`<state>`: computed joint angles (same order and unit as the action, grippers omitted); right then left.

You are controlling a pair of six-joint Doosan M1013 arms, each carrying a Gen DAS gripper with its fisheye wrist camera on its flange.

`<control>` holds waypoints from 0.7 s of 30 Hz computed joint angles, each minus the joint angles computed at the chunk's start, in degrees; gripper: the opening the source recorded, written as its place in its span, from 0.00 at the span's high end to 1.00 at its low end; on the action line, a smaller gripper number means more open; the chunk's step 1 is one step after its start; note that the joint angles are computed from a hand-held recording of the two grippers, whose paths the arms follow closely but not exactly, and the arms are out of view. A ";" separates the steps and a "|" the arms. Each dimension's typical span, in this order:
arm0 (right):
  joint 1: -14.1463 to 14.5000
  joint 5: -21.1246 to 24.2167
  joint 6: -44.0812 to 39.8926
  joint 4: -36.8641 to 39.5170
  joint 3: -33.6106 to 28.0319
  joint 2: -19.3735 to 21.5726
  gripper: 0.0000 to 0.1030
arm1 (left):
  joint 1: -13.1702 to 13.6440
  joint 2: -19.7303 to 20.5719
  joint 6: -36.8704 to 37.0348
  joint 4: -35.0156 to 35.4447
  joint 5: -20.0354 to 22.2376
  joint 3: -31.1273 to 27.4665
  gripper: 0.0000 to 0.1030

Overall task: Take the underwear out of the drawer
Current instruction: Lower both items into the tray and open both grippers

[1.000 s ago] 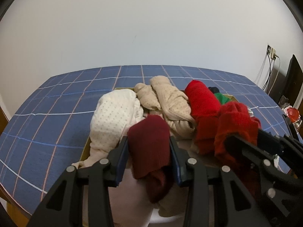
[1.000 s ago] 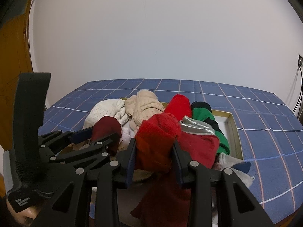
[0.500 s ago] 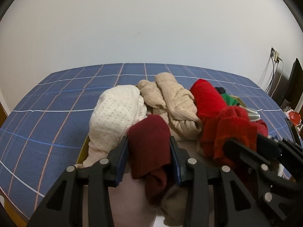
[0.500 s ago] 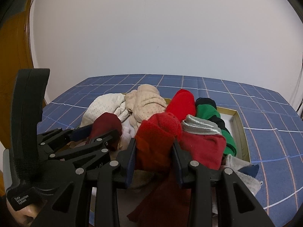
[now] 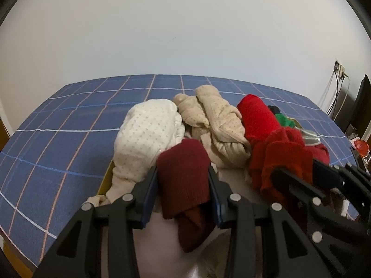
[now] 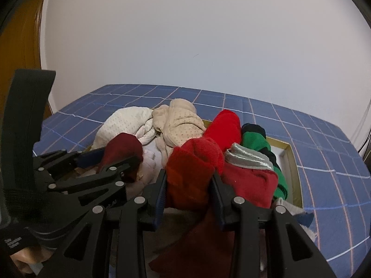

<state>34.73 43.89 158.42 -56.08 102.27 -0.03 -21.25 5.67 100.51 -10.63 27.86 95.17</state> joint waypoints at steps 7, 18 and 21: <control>-0.50 0.25 -10.20 3.17 -0.63 0.01 0.54 | -0.39 -0.88 -5.38 6.07 2.79 -0.58 0.50; -0.78 -10.06 1.44 6.08 4.40 -6.43 0.36 | 0.32 -5.30 -10.37 8.10 -1.27 2.90 0.01; 1.06 -6.80 3.46 4.13 4.20 -6.63 0.36 | 0.17 -5.87 -10.67 8.71 -1.02 3.31 0.01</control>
<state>35.79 37.08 161.88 -51.95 106.47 -6.65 -21.08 -0.20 89.84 -1.91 26.84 98.48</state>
